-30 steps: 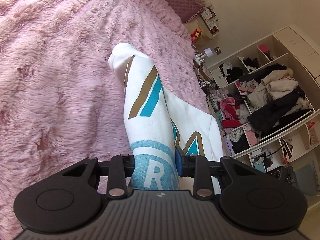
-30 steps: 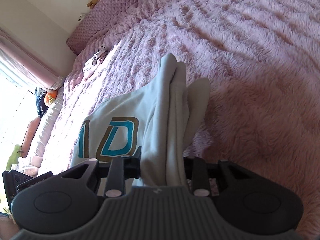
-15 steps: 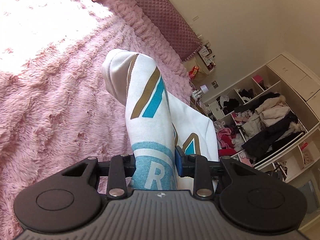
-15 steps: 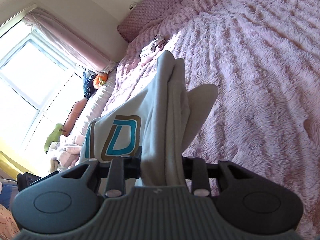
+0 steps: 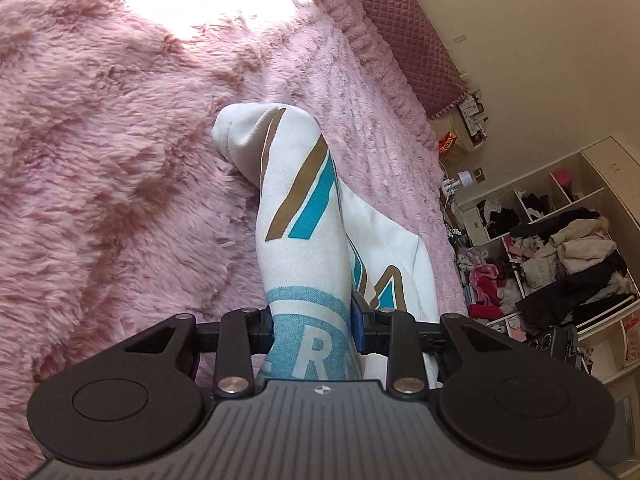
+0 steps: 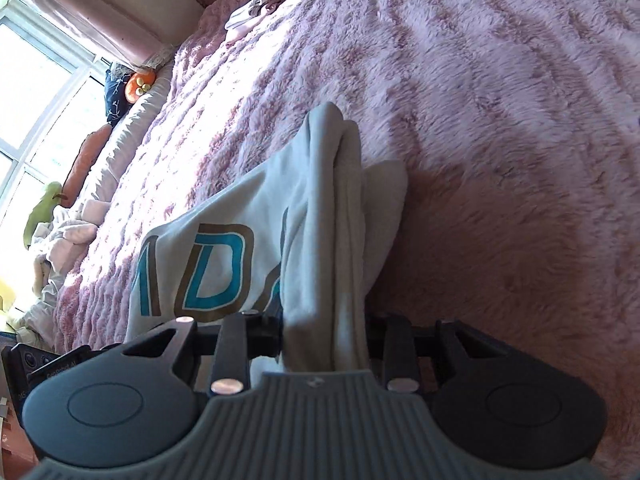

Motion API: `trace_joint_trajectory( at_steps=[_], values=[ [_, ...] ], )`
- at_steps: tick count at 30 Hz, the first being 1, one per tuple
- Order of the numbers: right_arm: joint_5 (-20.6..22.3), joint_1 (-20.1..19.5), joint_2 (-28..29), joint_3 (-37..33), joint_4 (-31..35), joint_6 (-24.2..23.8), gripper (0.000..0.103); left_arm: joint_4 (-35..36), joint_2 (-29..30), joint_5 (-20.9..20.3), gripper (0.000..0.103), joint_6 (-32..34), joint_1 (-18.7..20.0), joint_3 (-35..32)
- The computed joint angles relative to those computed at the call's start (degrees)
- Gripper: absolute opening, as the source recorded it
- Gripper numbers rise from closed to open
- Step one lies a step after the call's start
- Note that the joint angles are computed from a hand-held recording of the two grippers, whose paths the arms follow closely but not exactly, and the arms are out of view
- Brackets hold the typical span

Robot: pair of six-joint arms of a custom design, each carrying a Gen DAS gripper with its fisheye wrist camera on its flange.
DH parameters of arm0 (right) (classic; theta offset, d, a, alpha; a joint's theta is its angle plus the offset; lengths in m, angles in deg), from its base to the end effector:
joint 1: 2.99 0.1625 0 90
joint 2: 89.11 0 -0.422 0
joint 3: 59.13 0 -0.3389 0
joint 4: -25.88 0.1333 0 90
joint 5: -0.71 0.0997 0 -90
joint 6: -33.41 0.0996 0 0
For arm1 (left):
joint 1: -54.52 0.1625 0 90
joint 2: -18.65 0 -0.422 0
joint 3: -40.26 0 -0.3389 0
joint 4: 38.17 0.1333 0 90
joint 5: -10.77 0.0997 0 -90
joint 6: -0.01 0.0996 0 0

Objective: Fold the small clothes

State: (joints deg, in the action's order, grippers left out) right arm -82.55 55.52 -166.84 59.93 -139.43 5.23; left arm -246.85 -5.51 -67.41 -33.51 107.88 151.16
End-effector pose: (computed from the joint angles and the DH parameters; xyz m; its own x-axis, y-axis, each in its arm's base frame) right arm -0.1282 -0.4869 0.3248 -0.9812 0.0740 0.1782 -0.0343 0.8419 -0.5386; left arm -0.1992 -0.5254 -0.0331 -0.9884 0.0385 0.1472 -0.0472 0.8422 -0.5370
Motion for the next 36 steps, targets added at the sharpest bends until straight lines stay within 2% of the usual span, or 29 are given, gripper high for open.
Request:
trace_joint_trajectory(
  at_steps=[3, 4, 7, 8, 10, 11, 13, 15, 16, 18, 20, 21, 25, 29, 32, 34, 36],
  values=[
    [0.9, -1.5, 1.2, -0.1, -1.6, -0.9, 0.034, -2.5, 0.9, -2.8, 0.036, -0.8, 2.5, 0.0],
    [1.3, -1.7, 0.8, -0.1, -1.4, -1.1, 0.040, -2.4, 0.7, -4.1, 0.036, -0.6, 3.1, -0.1],
    [2.0, -2.1, -1.6, 2.1, -5.3, -2.7, 0.042, 0.9, -1.4, -6.0, 0.036, 1.5, 3.6, -0.2],
    [2.6, -2.0, -3.0, 3.6, -7.7, -4.2, 0.044, 1.9, -2.3, -6.1, 0.036, 2.4, 3.7, 0.2],
    [5.8, -2.3, -6.7, 7.9, -11.7, -11.1, 0.049, 3.5, -3.7, -5.5, 0.036, 3.5, 3.4, 0.6],
    [8.3, -3.1, -8.8, 9.6, -10.6, -15.0, 0.056, 3.9, -4.2, -4.8, 0.036, 3.9, 3.3, 0.8],
    [11.9, -4.9, -12.9, 11.2, -2.2, -21.3, 0.058, 2.3, -5.0, -1.9, 0.036, 4.4, 2.5, 2.5],
    [10.5, -5.7, -14.3, 12.4, 3.5, -24.1, 0.057, -1.4, -5.0, 0.3, 0.037, 4.0, 2.0, 3.9],
    [9.3, -6.1, -14.0, 13.4, 3.8, -25.2, 0.057, -2.4, -4.8, 0.4, 0.039, 3.2, 2.3, 4.1],
    [7.0, -7.2, -13.0, 15.8, 1.8, -26.1, 0.057, -0.5, -4.5, -2.9, 0.041, -0.1, 4.5, 2.7],
    [7.5, -8.3, -12.4, 17.0, 0.4, -25.5, 0.057, 3.9, -3.4, -8.4, 0.043, -1.6, 7.2, -0.8],
    [8.0, -8.5, -12.4, 17.2, 0.3, -25.1, 0.057, 5.9, -2.8, -9.5, 0.045, -1.7, 7.9, -2.5],
    [8.8, -8.7, -12.6, 15.7, 3.4, -22.1, 0.054, 13.2, 0.0, -10.7, 0.049, 0.2, 9.2, -10.1],
    [8.8, -8.8, -12.4, 14.6, 5.4, -23.2, 0.053, 18.1, 2.6, -12.6, 0.050, 3.7, 9.6, -17.5],
    [8.7, -8.7, -12.2, 14.7, 5.2, -23.6, 0.053, 17.5, 4.4, -11.8, 0.045, 5.9, 9.3, -21.3],
    [8.9, -9.0, -12.3, 14.5, 5.9, -23.5, 0.053, 12.9, 5.4, -9.1, 0.035, 8.6, 8.5, -22.0],
    [9.5, -9.4, -12.2, 14.3, 6.4, -23.3, 0.053, 7.9, 6.3, -9.1, 0.033, 12.0, 8.1, -22.6]
  ],
)
